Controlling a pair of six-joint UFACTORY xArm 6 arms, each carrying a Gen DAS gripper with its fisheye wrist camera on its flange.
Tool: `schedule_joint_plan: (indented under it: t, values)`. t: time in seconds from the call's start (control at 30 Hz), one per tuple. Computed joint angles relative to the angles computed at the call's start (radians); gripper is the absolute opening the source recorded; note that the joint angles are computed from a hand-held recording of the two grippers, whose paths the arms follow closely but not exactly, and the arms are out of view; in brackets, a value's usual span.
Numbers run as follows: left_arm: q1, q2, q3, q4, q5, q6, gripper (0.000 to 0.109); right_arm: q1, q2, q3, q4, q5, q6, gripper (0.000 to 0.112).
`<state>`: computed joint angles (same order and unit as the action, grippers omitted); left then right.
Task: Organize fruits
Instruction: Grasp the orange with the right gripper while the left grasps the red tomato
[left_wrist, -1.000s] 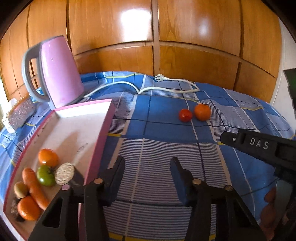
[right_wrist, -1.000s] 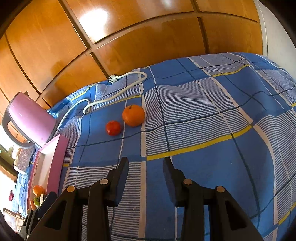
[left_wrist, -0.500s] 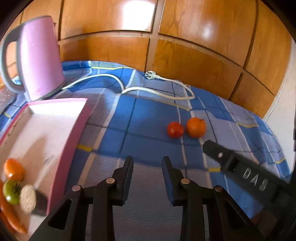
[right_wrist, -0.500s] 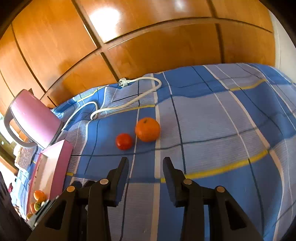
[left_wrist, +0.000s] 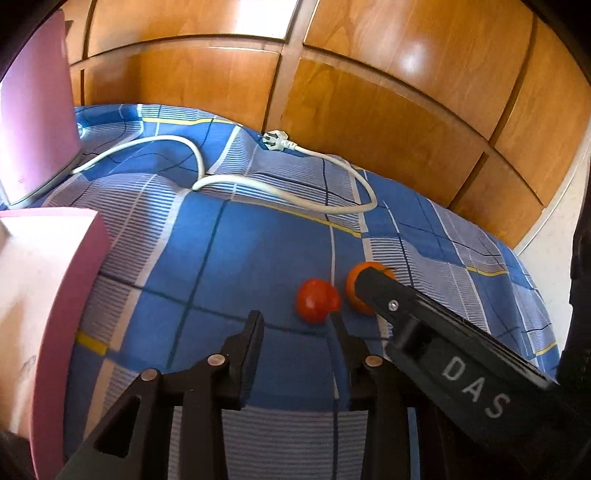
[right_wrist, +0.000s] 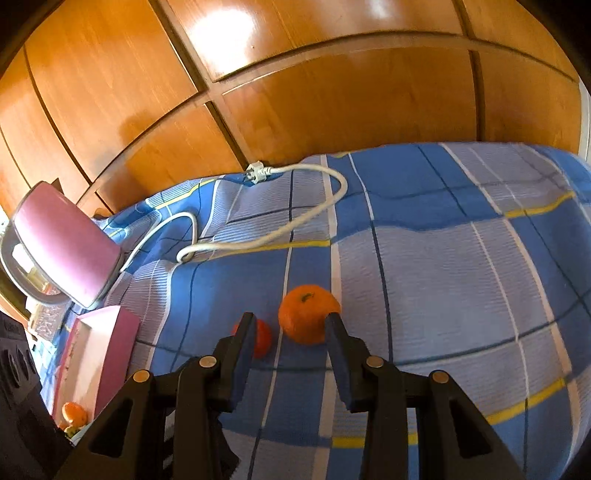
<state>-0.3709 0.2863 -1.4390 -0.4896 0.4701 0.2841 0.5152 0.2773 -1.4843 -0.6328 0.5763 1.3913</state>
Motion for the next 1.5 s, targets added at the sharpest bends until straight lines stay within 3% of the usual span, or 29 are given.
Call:
schedule_joint_plan:
  t: [0.27, 0.57, 0.83, 1.3, 1.5]
  values:
    - [-0.009, 0.08, -0.106, 0.023, 0.055, -0.016, 0.034, -0.019, 0.035, -0.047, 0.02, 0.043, -0.003, 0.039]
    - [0.0, 0.081, -0.107, -0.04, 0.06, 0.026, 0.028, -0.04, 0.046, -0.031, 0.138, -0.051, -0.081, 0.038]
    - [0.022, -0.063, 0.078, -0.069, 0.036, 0.062, 0.028, 0.017, -0.064, 0.084, 0.03, 0.025, 0.073, 0.037]
    - [0.062, -0.414, 0.477, -0.051, 0.0, 0.138, 0.028, 0.153, -0.217, 0.25, 0.121, 0.109, 0.194, 0.031]
    - [0.06, -0.452, 0.539, -0.052, -0.058, 0.167, 0.028, 0.182, -0.237, 0.274, 0.069, 0.116, 0.226, 0.031]
